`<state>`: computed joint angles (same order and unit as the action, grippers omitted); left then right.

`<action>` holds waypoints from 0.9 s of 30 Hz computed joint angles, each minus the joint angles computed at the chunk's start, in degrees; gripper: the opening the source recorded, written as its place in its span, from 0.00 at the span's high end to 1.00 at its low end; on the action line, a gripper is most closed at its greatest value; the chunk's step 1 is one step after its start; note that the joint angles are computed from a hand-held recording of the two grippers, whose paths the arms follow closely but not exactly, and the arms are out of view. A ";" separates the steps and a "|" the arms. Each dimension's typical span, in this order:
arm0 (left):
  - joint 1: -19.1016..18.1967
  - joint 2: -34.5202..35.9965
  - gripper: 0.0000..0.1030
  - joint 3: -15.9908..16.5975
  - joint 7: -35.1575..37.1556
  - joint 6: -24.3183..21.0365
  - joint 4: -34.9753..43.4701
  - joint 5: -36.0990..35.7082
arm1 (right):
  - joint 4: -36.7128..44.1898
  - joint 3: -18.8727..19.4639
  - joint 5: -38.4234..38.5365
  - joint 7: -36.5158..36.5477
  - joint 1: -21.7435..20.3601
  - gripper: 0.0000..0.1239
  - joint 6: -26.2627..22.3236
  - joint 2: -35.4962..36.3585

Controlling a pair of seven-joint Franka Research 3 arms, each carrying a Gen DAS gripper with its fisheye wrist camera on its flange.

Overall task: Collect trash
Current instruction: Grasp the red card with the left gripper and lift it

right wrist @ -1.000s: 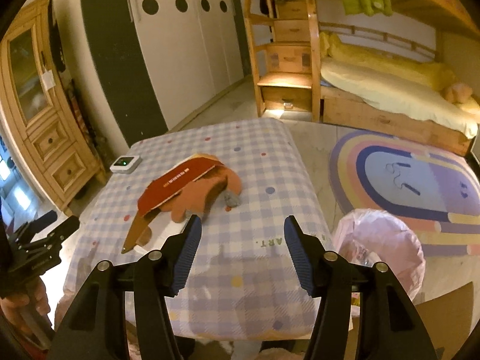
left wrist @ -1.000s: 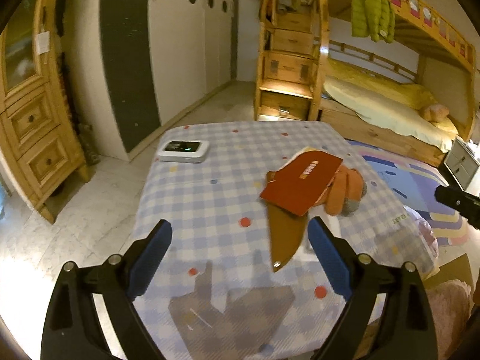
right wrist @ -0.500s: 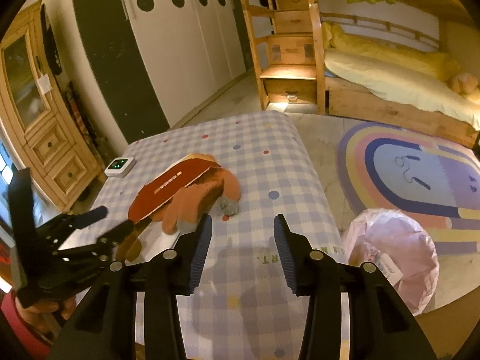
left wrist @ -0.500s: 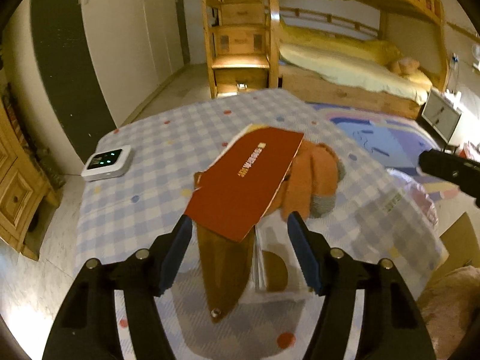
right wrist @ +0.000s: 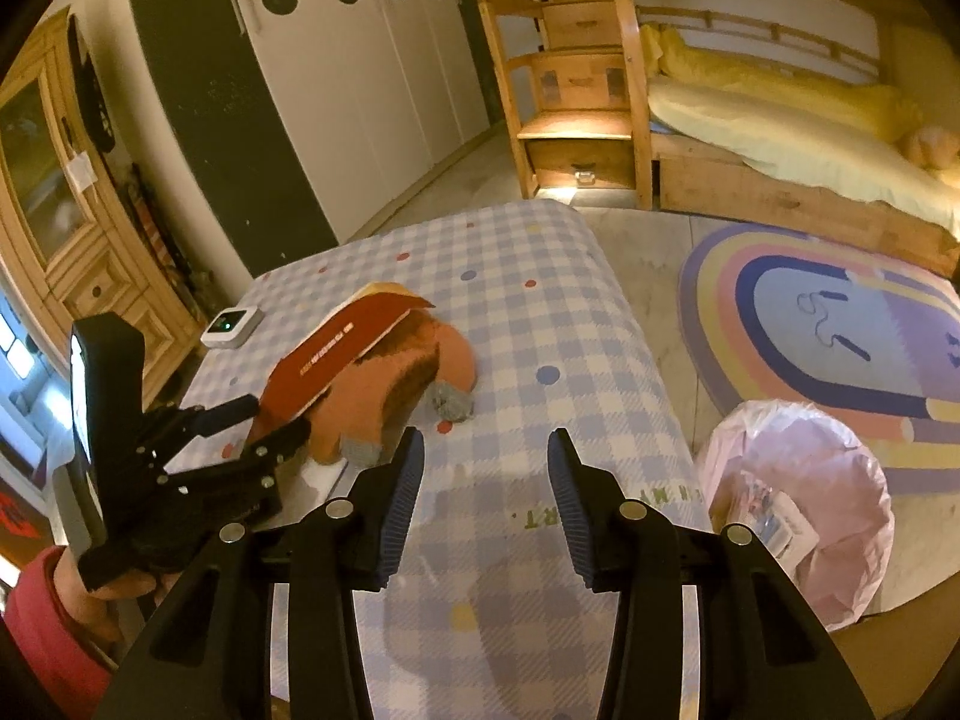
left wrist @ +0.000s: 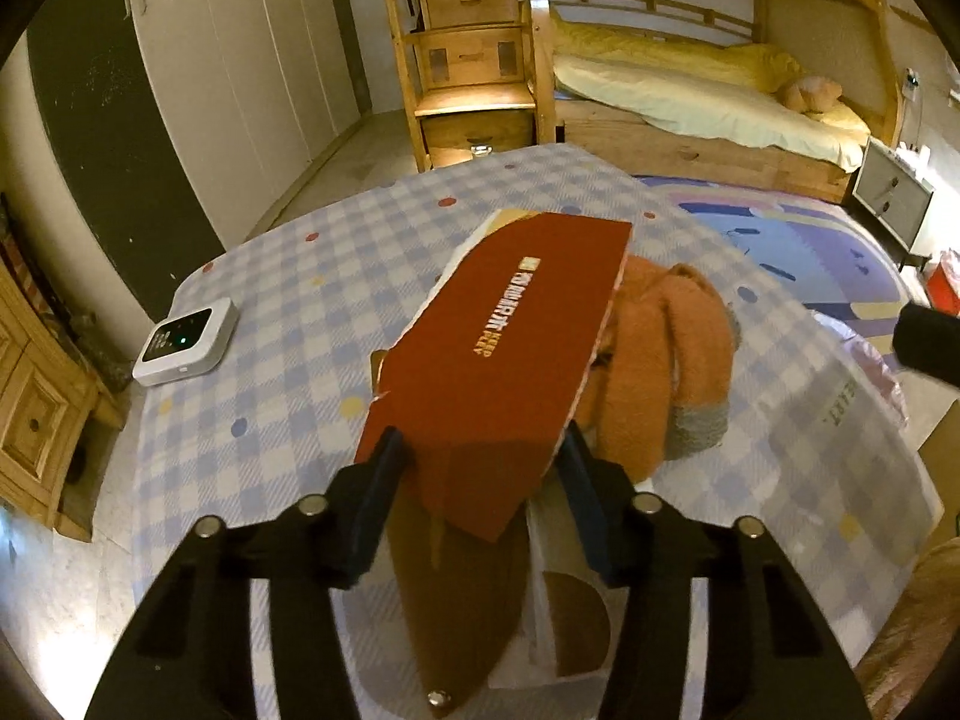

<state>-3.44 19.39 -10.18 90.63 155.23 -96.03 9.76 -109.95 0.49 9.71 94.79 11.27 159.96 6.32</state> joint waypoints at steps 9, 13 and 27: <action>0.18 -2.34 0.91 1.14 -2.18 2.96 -1.66 1.33 | -1.33 0.17 -1.39 0.16 0.60 0.64 0.36 -1.40; 1.39 -5.44 1.00 1.42 -3.72 4.42 -3.68 0.71 | -1.17 0.07 -3.18 1.64 0.79 0.61 0.43 -1.43; 3.13 -15.45 1.00 0.15 15.37 -1.34 -14.00 -21.76 | 6.29 -0.50 -8.47 3.51 3.18 0.57 -2.99 4.55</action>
